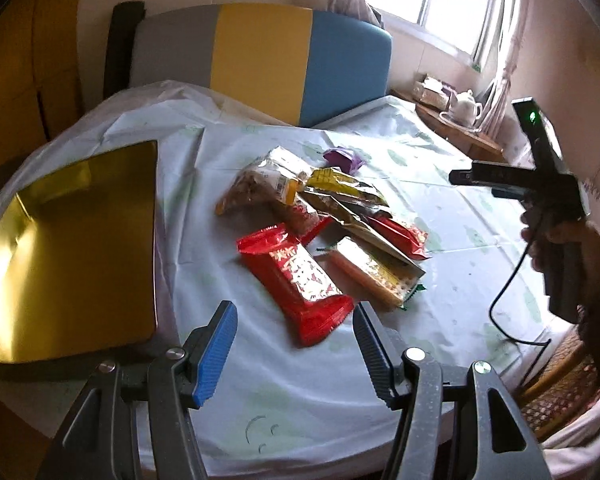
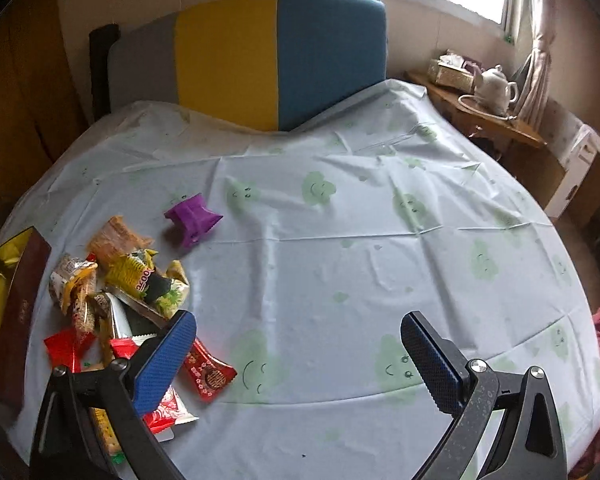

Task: Organize snacks
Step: 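Move the left tool to the red cake packet and close on it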

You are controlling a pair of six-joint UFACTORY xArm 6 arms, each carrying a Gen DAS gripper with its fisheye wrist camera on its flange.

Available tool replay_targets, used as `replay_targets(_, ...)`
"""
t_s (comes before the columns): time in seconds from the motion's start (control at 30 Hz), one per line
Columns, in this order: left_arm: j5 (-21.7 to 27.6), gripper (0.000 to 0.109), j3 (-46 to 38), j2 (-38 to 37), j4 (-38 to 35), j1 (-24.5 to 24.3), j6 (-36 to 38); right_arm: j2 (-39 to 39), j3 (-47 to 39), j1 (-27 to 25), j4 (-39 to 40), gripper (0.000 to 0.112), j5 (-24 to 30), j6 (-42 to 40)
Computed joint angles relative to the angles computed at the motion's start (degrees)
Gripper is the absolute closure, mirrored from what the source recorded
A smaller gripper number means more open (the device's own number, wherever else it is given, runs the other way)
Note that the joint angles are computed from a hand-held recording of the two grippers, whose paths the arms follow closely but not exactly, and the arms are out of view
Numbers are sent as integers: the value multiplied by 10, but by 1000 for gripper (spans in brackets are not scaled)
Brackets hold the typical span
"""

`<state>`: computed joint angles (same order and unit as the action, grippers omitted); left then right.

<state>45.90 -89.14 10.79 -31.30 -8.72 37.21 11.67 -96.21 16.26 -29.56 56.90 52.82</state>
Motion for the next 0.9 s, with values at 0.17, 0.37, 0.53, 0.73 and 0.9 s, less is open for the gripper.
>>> replay_targets(0.17,140,47,-156,99,69,-7,-90,-20,29,-7,24,9,-27,-2)
replay_targets(0.37,195,54,-262,179,116,-31,-158,-5,8,1,31,9,-23,-12)
replay_targets(0.53,189,55,-319,231,179,-47,-211,-5,8,5,27,9,-28,-23)
replay_targets(0.73,170,53,-355,270,201,-56,-231,-9,15,3,37,9,-43,-31)
replay_targets(0.9,124,53,-305,245,193,-57,-200,-7,13,0,43,9,-43,-24)
